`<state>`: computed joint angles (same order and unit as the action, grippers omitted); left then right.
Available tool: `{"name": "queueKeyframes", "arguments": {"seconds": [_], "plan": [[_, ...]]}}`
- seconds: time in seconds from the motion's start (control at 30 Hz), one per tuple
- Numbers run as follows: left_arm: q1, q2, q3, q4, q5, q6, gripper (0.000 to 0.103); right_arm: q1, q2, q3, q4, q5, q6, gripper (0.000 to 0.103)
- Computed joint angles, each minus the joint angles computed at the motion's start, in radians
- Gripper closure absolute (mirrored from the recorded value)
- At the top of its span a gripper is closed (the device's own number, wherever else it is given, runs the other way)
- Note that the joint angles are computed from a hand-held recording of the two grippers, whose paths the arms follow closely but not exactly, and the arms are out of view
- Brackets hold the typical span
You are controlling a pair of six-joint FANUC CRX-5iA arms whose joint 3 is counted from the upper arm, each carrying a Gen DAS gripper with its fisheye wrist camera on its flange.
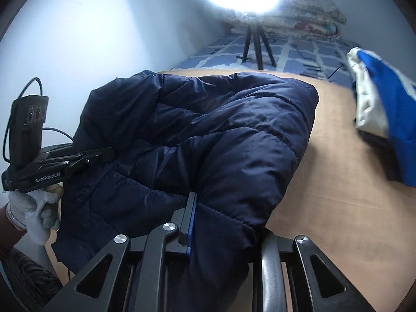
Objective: Fold large clothes
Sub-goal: 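Lift the folded jacket with both tools and carry it onto the blue-white garment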
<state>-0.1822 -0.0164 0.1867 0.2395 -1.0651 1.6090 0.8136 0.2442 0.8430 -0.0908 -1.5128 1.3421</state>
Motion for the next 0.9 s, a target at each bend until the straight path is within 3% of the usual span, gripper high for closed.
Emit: {"name": "queueKeyframes", "arguments": {"seconds": [0.47, 0.77, 0.9], "plan": [[-0.144, 0.078, 0.161, -0.011, 0.034, 0.015, 0.084, -0.017, -0.176, -0.098, 0.112, -0.015, 0.0, 0.084], [-0.212, 0.249, 0.382, 0.0, 0.018, 0.017, 0.084, -0.109, -0.227, -0.106, 0.126, -0.015, 0.025, 0.084], [-0.248, 0.372, 0.564, -0.014, -0.019, 0.018, 0.084, -0.163, -0.227, -0.089, 0.134, -0.012, 0.042, 0.084]]}}
